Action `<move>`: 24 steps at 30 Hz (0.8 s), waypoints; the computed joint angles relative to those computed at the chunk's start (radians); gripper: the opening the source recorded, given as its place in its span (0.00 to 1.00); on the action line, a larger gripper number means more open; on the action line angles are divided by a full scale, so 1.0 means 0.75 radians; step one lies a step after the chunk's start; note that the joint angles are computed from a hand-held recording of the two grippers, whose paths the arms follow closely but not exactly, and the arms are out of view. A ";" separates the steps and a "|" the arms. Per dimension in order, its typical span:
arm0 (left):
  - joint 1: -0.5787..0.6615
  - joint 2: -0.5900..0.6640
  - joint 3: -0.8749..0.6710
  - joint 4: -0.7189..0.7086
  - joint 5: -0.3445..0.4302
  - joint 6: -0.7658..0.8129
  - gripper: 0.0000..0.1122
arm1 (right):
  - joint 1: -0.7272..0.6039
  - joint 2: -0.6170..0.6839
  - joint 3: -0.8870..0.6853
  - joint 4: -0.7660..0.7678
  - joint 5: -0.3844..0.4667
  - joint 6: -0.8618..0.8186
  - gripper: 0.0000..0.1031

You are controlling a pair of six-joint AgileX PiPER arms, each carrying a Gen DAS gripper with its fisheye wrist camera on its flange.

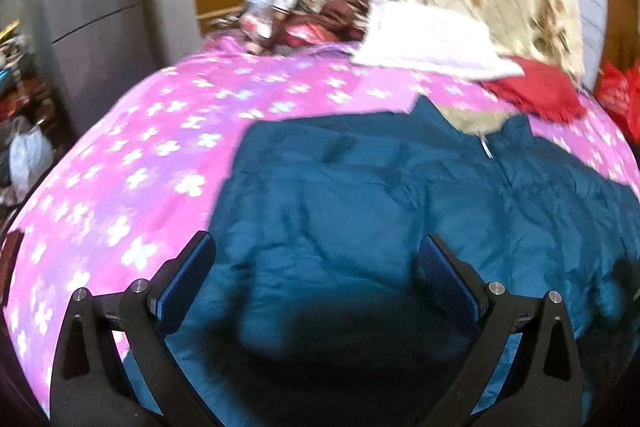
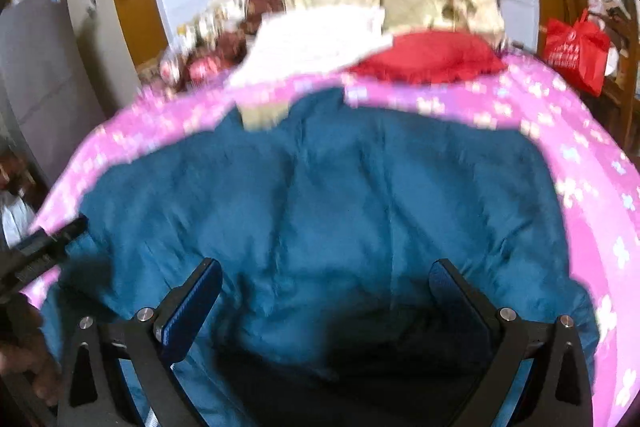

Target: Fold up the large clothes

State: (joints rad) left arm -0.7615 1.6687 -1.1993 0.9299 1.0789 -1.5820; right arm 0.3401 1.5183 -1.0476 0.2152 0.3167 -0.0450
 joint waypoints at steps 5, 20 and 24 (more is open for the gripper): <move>0.150 0.046 0.018 -0.241 -0.212 0.179 0.91 | -0.060 0.163 -0.101 -0.019 0.126 0.078 1.00; -0.019 -0.273 0.208 -0.323 -0.088 0.262 0.91 | 0.022 -0.249 0.102 -0.224 0.335 0.283 1.00; -0.109 -0.498 0.328 -0.416 0.016 0.327 0.91 | 0.018 -0.410 0.272 -0.304 0.539 0.236 1.00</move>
